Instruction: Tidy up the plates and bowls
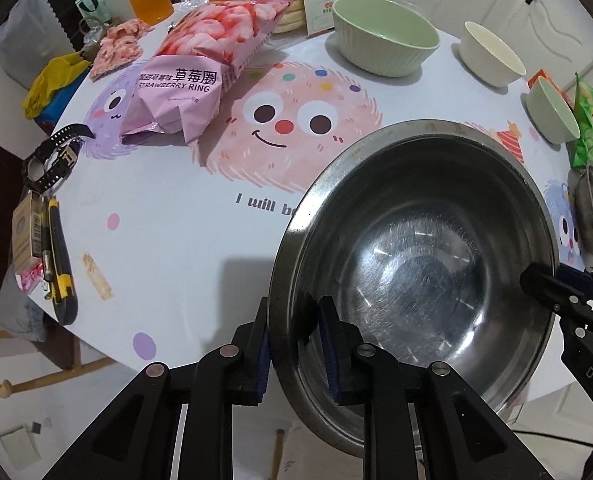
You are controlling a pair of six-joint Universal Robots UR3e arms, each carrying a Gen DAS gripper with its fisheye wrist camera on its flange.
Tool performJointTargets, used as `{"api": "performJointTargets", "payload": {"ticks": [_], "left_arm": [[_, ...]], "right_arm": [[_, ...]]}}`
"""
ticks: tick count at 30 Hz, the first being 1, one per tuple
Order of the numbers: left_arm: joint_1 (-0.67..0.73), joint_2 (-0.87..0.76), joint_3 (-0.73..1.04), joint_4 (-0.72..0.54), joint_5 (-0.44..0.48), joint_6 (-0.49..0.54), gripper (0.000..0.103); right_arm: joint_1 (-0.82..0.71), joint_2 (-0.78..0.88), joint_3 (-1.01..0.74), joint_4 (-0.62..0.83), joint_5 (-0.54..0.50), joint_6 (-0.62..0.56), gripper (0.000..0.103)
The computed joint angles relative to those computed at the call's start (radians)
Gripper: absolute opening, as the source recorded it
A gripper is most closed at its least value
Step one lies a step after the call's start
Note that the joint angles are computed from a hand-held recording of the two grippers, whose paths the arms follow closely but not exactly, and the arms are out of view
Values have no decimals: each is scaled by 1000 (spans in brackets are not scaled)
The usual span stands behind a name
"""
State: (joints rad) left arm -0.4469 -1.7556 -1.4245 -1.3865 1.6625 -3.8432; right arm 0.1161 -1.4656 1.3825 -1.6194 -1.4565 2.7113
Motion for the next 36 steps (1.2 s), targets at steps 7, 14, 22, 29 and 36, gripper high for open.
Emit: {"api": "performJointTargets", "payload": {"ticks": [7,14,22,29,36], "left_arm": [[-20,-38,38,-17,25,-2,23],[-28,-60,47,-23,38,0,25],[-48,-90,72,-48,70,-4,31],[-58,-45,33,-7,95,-42,78],[-90,-75,132,-40,147,-64,90]], "right_arm": [[22,23,-16,-5,-40,2,20],[34,43,-28,-9,-59,-4,20],[41,41,-18,-21,-75,-5,33],[26,-1,9,-61,-80,-20,73],[-26,-25,0,-58,-54,-34,95]]}}
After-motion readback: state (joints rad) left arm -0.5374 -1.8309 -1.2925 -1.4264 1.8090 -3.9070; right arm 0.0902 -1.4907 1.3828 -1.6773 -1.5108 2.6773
